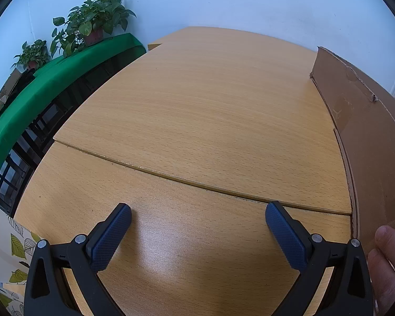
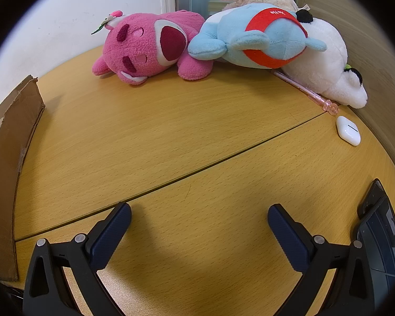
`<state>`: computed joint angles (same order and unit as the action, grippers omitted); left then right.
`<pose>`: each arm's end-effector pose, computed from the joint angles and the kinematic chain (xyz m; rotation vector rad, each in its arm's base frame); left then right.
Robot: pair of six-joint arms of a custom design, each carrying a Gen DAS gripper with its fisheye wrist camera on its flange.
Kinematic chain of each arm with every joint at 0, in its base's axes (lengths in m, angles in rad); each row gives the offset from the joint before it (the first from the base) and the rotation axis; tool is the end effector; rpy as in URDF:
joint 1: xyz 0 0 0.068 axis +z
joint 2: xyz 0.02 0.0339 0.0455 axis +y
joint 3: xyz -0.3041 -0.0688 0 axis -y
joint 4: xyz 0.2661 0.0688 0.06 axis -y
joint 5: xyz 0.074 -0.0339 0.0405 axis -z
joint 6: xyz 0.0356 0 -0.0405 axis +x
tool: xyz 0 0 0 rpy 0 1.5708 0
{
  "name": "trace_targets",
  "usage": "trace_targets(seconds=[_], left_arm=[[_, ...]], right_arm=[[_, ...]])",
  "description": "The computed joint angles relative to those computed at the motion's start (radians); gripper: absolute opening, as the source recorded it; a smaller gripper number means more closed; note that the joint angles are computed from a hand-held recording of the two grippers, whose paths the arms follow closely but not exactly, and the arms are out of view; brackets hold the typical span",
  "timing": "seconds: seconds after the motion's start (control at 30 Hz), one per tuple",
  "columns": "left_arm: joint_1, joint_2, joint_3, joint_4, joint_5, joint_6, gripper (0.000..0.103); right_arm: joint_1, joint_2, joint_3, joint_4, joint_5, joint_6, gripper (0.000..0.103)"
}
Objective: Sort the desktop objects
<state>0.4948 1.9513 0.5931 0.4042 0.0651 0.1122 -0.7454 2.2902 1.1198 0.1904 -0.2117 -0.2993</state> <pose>0.2749 0.1457 0.0591 -0.4552 2.4883 0.1622 0.3284 -0.2929 0.0302 0.4787 2.4792 -0.1508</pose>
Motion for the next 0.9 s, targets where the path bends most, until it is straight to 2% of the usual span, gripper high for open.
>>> trace_targets(seconds=[0.73, 0.83, 0.9], left_arm=[[0.000, 0.000, 0.003, -0.003, 0.000, 0.000, 0.103], [-0.001, 0.000, 0.003, -0.003, 0.001, 0.000, 0.103], [-0.001, -0.001, 0.003, -0.004, 0.001, 0.000, 0.103]], right_arm=[[0.001, -0.007, -0.005, 0.000, 0.004, 0.008, 0.103], [-0.018, -0.037, -0.032, -0.055, -0.025, -0.062, 0.103], [-0.041, -0.066, -0.054, -0.122, -0.066, -0.170, 0.103]])
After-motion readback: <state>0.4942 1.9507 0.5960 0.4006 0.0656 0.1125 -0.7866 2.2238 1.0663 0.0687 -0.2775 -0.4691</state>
